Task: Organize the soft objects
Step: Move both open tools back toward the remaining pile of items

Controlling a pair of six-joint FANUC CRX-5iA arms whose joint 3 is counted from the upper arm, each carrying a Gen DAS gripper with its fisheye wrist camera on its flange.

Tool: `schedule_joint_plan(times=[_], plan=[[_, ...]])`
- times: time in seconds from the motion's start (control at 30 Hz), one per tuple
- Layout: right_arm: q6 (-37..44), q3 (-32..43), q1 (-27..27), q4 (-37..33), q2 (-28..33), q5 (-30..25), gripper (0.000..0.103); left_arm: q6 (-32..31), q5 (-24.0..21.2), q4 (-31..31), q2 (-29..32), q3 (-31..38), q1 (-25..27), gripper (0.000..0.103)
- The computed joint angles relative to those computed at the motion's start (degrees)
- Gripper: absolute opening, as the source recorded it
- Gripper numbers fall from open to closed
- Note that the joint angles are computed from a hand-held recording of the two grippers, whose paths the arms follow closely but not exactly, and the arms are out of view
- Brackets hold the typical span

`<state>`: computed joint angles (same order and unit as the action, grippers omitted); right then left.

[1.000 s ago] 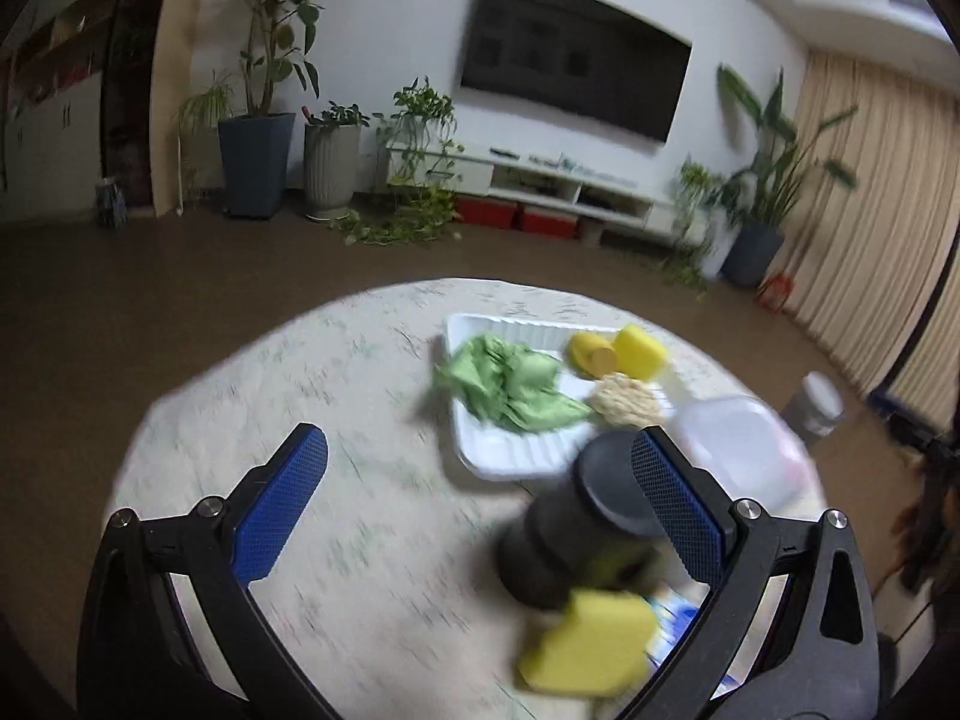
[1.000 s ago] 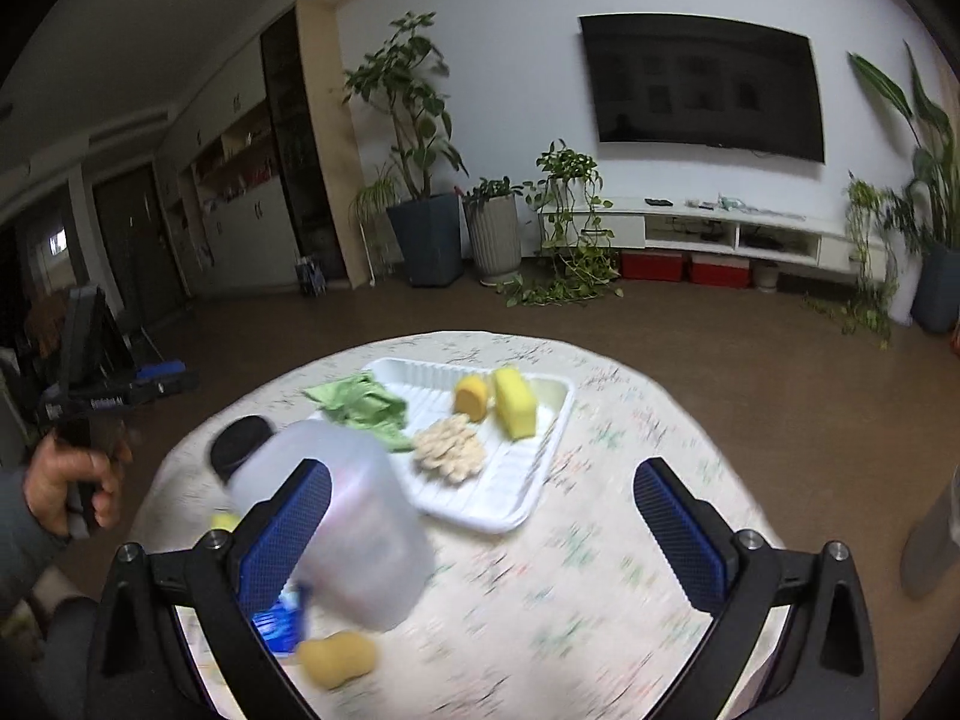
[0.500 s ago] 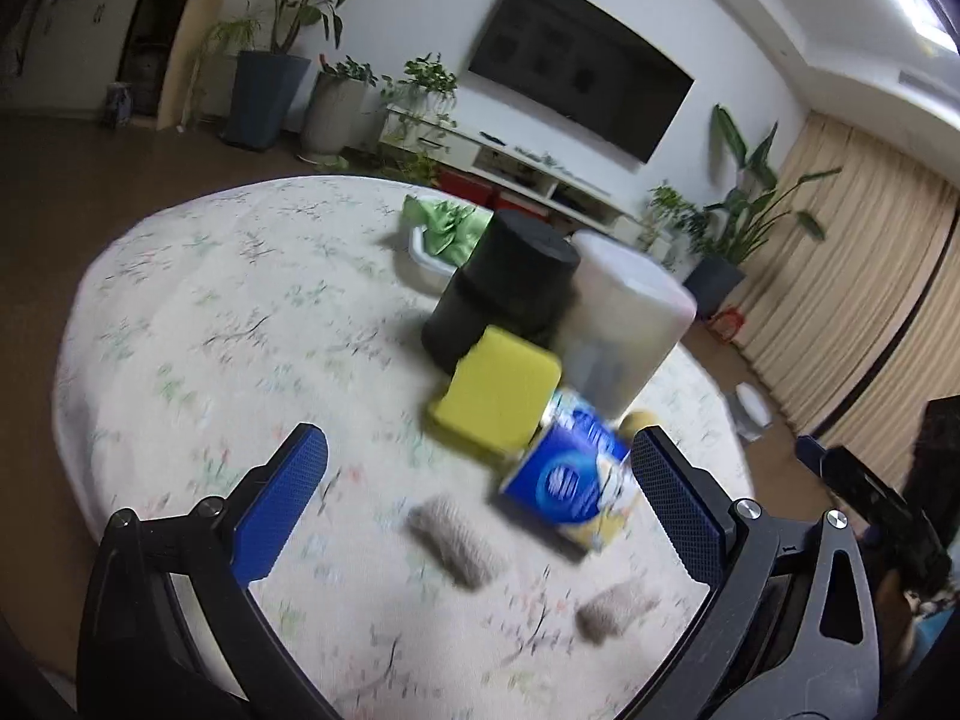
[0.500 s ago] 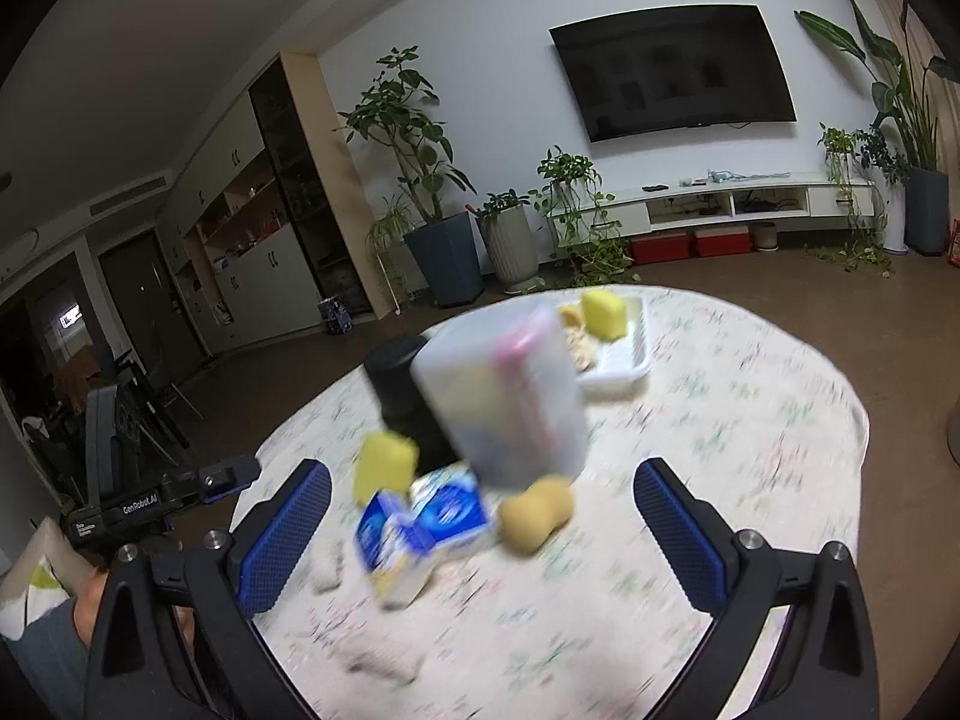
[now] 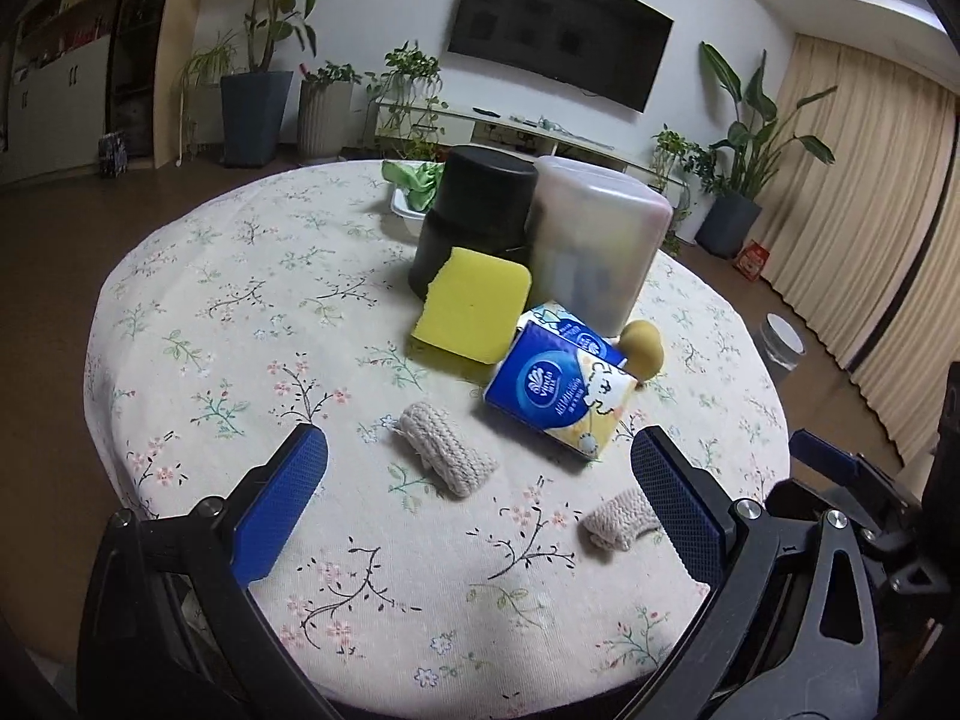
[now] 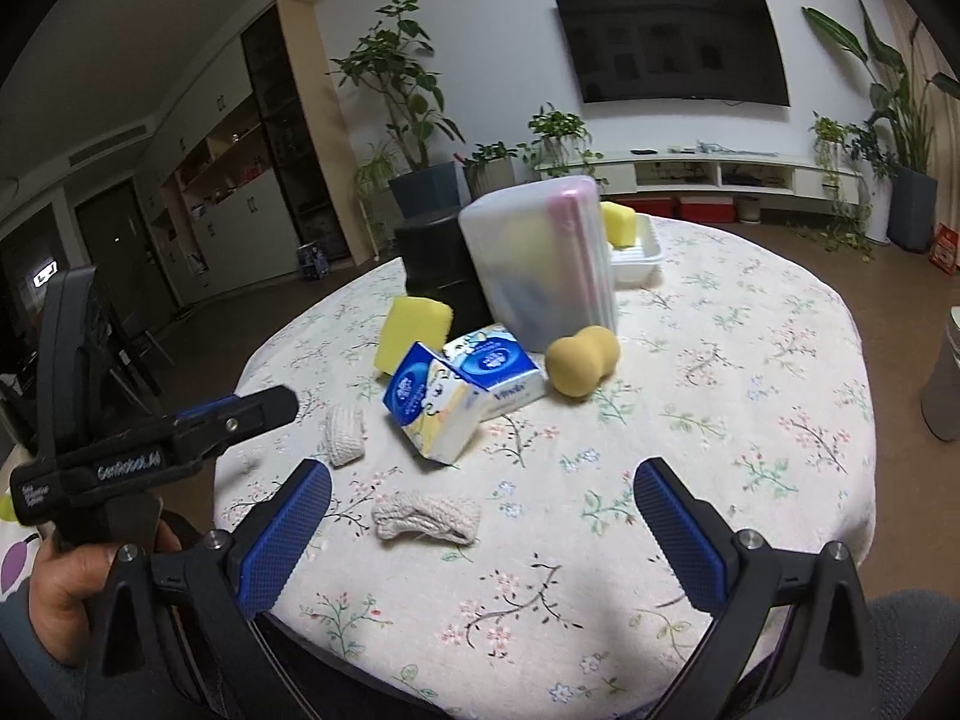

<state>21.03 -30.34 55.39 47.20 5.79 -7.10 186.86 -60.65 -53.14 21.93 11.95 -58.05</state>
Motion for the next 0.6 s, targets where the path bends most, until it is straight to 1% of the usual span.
schedule_joint_plan(times=[0.07,0.1,0.13,0.2,0.27,0.37,0.4,0.47,0.53,0.6], plan=[[0.01,-0.12,0.12,-0.23,-0.17,-0.50,0.103,-1.56,-0.64,0.80,0.73,0.91,0.08,0.103],[1.39,0.27,0.55,-1.78,-0.10,-1.24,0.103,-1.93,-0.45,1.13,0.84,0.94,0.25,0.103],[4.77,1.33,1.32,-5.46,0.17,-2.83,0.103,-2.20,-0.03,1.49,0.77,0.80,0.51,0.103],[7.37,2.21,1.87,-8.34,0.53,-3.92,0.103,-2.88,0.73,3.05,0.74,0.61,1.44,0.103],[11.28,3.52,2.66,-12.47,0.99,-5.39,0.103,-4.29,3.34,5.75,0.29,-0.52,3.19,0.103],[17.30,6.00,3.80,-17.77,2.06,-8.14,0.103,-5.79,4.24,7.67,0.36,-0.85,4.33,0.103],[18.72,6.48,4.04,-18.85,2.27,-8.53,0.103,-7.15,4.51,8.71,0.55,-0.70,4.88,0.103],[19.83,6.91,4.44,-18.55,2.74,-8.92,0.103,-9.66,4.44,10.46,1.07,-0.17,5.74,0.103],[24.43,9.05,5.04,-22.09,3.59,-11.22,0.103,-11.88,3.53,11.46,1.74,0.75,6.28,0.103],[30.35,12.27,5.31,-28.06,4.86,-14.40,0.102,-14.34,3.84,13.41,2.10,1.00,7.42,0.103]])
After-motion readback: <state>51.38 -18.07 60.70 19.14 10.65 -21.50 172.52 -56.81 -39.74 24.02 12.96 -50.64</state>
